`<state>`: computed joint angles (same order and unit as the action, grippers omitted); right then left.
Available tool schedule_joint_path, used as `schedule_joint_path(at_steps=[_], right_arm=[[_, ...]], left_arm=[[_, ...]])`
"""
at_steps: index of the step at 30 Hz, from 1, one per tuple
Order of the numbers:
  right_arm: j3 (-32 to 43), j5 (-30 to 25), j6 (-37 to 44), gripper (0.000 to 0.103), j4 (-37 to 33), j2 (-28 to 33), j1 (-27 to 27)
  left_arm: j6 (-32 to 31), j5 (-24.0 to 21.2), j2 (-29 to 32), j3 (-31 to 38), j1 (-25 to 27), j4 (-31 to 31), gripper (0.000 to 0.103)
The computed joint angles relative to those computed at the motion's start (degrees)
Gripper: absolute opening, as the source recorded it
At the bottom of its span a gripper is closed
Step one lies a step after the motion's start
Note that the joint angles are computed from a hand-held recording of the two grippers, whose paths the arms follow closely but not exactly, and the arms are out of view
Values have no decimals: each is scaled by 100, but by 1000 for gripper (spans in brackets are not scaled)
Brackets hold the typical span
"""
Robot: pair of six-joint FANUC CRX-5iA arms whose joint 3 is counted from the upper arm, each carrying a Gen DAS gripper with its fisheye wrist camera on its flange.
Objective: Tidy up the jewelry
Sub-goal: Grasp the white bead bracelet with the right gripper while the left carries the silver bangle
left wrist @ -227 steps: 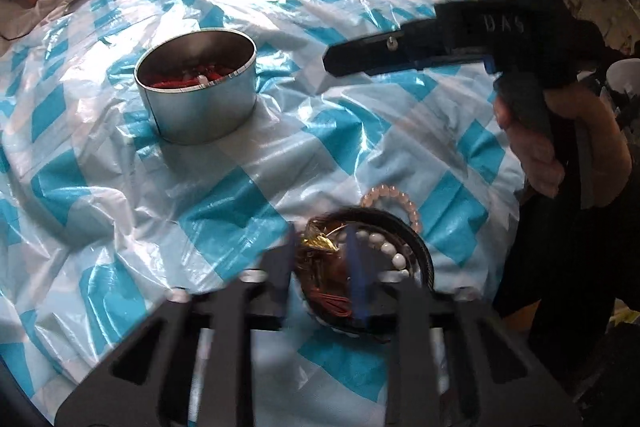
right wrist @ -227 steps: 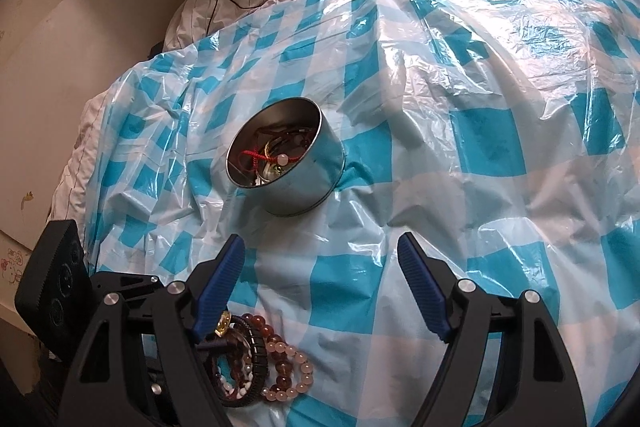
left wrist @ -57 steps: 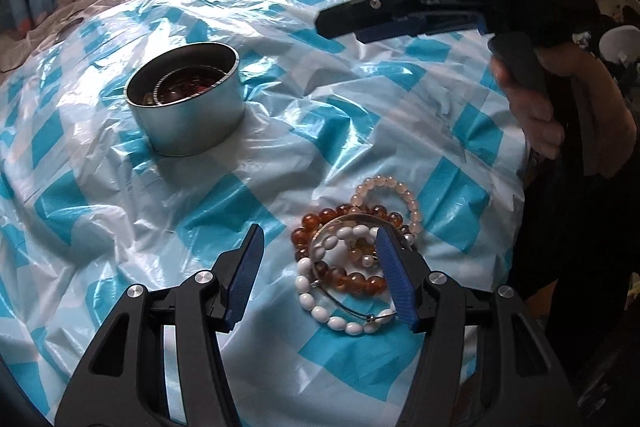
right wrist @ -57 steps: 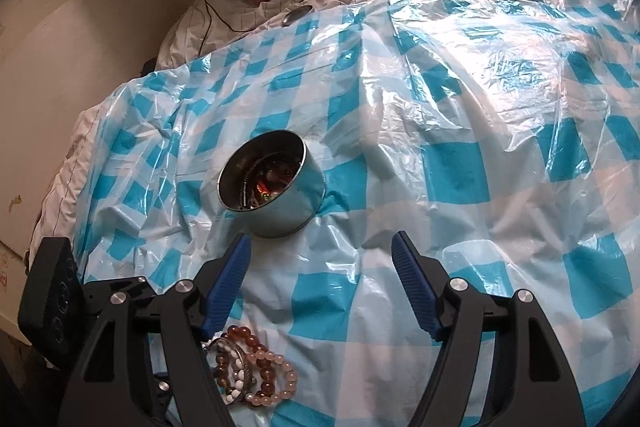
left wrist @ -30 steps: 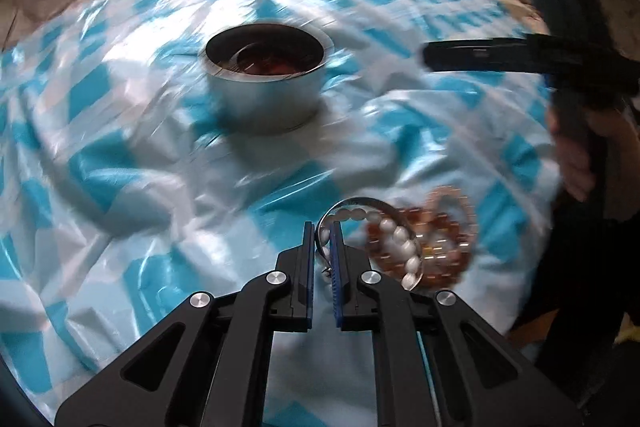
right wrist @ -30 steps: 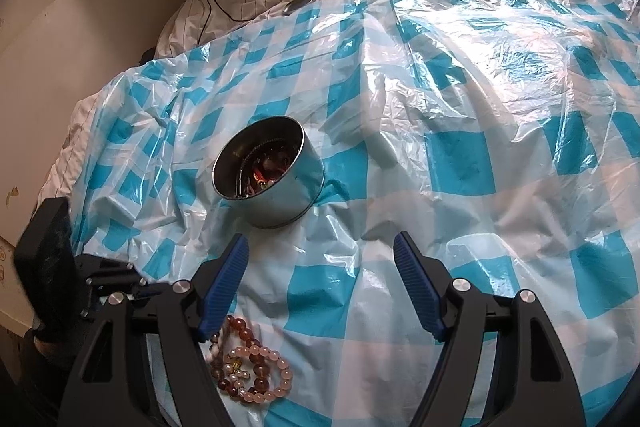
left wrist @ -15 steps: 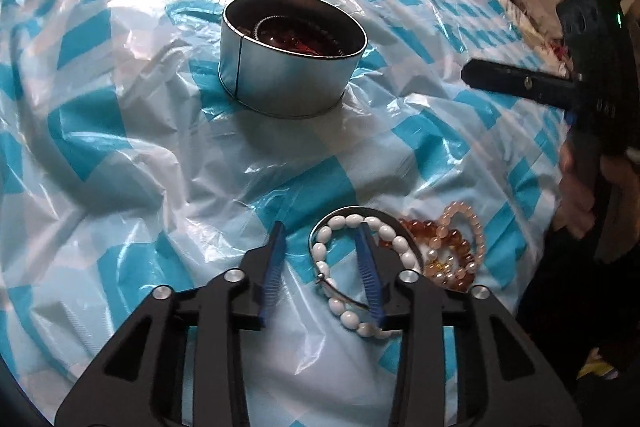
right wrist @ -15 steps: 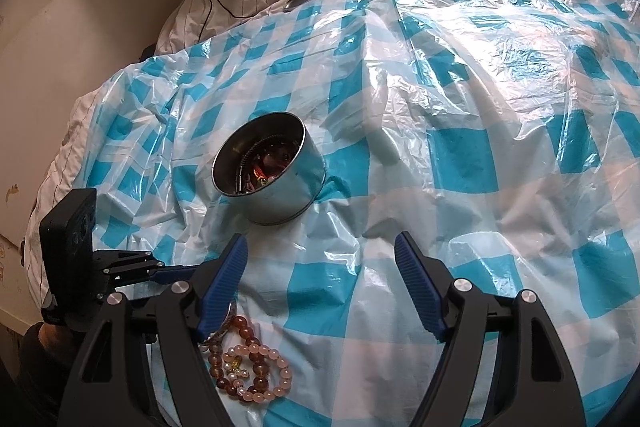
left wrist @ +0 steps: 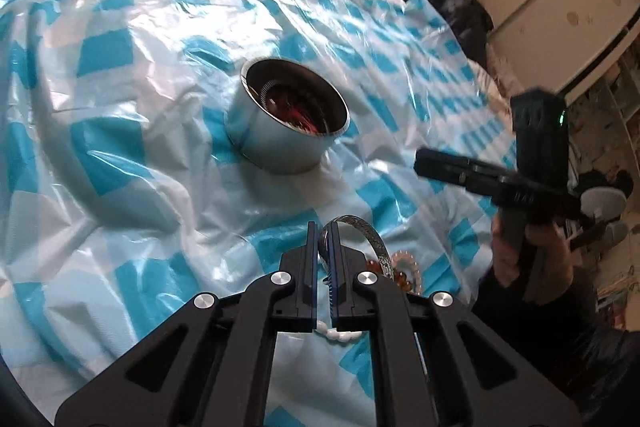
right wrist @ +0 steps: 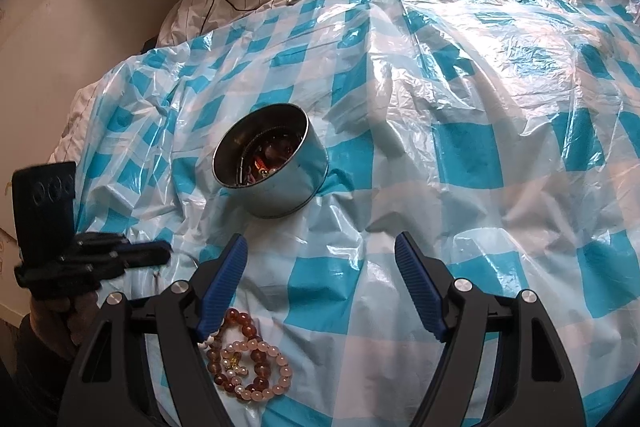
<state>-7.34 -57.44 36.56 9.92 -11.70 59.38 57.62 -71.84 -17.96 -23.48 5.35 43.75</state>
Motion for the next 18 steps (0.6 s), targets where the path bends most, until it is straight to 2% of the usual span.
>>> schedule_joint_path(at_steps=[6, 11, 15, 18], right_arm=[[398, -172, 905, 73, -624, 345, 99], [603, -204, 1289, 72, -728, 635, 308], [742, -286, 1520, 57, -758, 891, 425], [754, -382, 1589, 52, -477, 1027, 585]], left_arm=[[183, 146, -188, -85, 477, 104, 4], [237, 154, -253, -118, 654, 97, 4], [210, 129, -288, -117, 707, 57, 4], [156, 99, -330, -161, 785, 100, 4]])
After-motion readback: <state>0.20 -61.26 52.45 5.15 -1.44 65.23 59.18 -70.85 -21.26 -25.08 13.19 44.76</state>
